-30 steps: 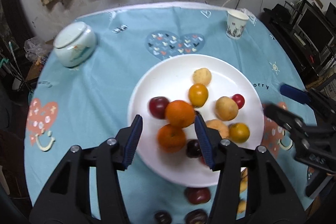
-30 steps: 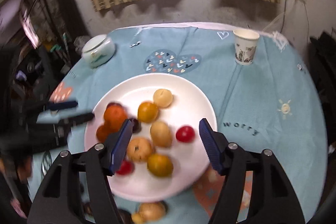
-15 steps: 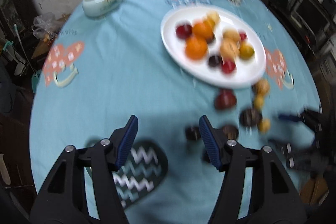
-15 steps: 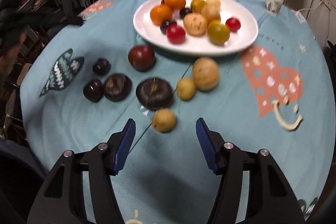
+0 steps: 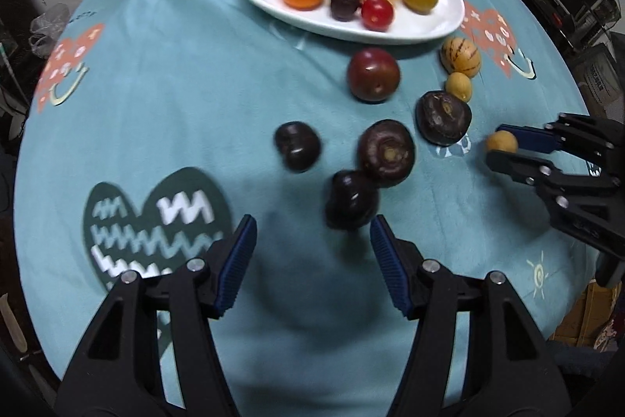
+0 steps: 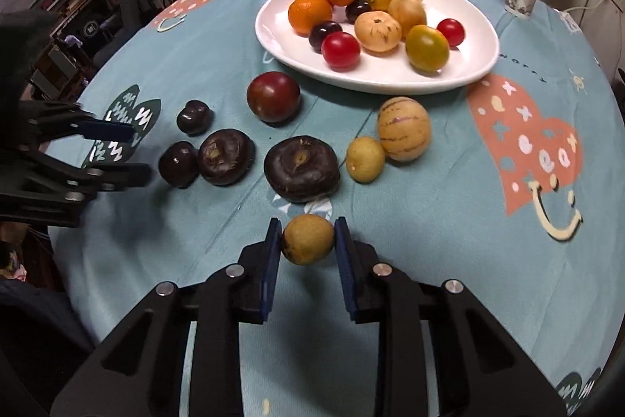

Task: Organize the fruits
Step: 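Grasp a small brown fruit with the right tool while the left tool grasps a dark plum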

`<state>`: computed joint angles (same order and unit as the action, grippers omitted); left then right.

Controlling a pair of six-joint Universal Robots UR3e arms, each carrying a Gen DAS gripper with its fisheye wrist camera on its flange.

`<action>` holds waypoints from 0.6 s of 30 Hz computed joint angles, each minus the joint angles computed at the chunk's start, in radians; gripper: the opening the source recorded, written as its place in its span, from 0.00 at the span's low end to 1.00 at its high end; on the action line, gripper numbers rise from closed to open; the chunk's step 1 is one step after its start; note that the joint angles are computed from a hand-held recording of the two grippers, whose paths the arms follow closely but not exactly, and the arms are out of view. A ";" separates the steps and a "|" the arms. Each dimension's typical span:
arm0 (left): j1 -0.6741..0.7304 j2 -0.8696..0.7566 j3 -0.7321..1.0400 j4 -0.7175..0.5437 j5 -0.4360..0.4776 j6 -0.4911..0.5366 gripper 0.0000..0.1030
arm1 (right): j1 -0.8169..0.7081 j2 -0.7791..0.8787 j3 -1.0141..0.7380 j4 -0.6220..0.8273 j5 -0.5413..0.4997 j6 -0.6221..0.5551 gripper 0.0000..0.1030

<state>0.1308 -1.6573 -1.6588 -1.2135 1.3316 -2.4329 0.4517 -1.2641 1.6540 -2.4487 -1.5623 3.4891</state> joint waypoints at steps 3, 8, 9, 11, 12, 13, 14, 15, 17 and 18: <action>-0.036 -0.035 0.005 0.027 0.014 -0.019 0.60 | 0.003 -0.042 0.042 -0.002 -0.005 0.018 0.27; -0.050 -0.091 0.028 0.034 0.022 -0.034 0.51 | 0.015 -0.067 0.076 -0.009 -0.001 0.041 0.27; -0.046 -0.092 0.035 0.020 0.011 -0.027 0.47 | 0.019 -0.068 0.079 -0.009 -0.002 0.046 0.27; -0.034 -0.087 0.062 -0.038 -0.015 -0.009 0.31 | 0.025 -0.066 0.081 -0.013 0.000 0.053 0.27; -0.040 -0.077 0.055 -0.019 0.003 -0.015 0.31 | 0.028 -0.064 0.079 -0.015 0.001 0.057 0.27; -0.042 -0.067 0.046 -0.003 0.016 -0.014 0.31 | 0.029 -0.067 0.083 -0.022 0.009 0.064 0.27; -0.041 -0.059 0.043 -0.001 0.018 -0.012 0.31 | 0.032 -0.067 0.082 -0.029 0.011 0.071 0.27; -0.032 -0.048 0.048 -0.015 0.012 -0.008 0.31 | 0.037 -0.062 0.075 -0.031 0.010 0.077 0.27; -0.025 -0.023 0.051 -0.025 0.001 -0.006 0.31 | 0.042 -0.061 0.071 -0.042 0.019 0.090 0.27; -0.022 -0.003 0.047 -0.022 -0.002 -0.004 0.31 | 0.046 -0.057 0.066 -0.045 0.021 0.094 0.27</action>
